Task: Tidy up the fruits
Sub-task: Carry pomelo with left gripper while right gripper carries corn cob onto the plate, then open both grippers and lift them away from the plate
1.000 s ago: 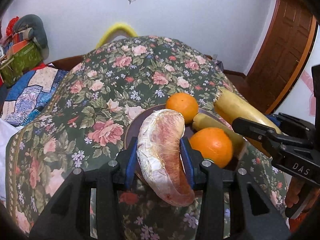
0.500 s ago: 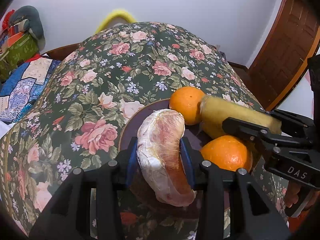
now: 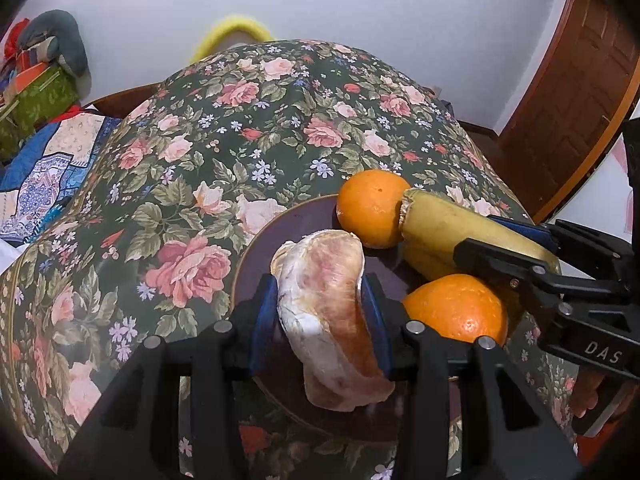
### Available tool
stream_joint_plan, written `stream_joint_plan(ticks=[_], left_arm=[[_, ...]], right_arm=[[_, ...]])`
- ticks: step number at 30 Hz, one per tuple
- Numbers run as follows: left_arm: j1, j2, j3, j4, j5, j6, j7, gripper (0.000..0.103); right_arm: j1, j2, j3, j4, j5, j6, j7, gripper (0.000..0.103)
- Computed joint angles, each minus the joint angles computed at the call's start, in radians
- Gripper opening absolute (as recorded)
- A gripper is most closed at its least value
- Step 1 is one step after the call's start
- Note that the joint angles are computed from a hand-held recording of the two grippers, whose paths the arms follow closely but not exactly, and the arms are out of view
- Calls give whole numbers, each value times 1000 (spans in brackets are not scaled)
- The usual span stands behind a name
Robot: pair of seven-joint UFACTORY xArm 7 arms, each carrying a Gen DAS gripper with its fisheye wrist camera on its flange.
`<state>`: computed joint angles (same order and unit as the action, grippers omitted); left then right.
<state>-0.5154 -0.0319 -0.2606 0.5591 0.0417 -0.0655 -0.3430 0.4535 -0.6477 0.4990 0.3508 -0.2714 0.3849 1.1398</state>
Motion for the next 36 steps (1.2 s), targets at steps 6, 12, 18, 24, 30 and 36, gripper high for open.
stream_joint_plan(ticks=[6,12,18,24,30,36], left_arm=[[239,-53,-200,-20,275,-1,-233,45],[205,-107,-180,-47,269,5,-237,47],[51,-182,-55,-93,159,20,-159,47],[-47,-328,5,-162,68,63,-98,47],[-96,-533,-3,-244,9,139,-93,54],[-152,-749,-34,-321,-16,259,-118,58]], right_arm=[[5,-24,12,-2,-6,23,15,49],[25,-57,22,-2,-3,53,30,54],[45,-95,58,32,-15,134,50,54],[83,-165,94,65,-9,234,90,54],[127,-238,145,106,4,360,138,55],[157,-286,228,161,22,481,220,67]])
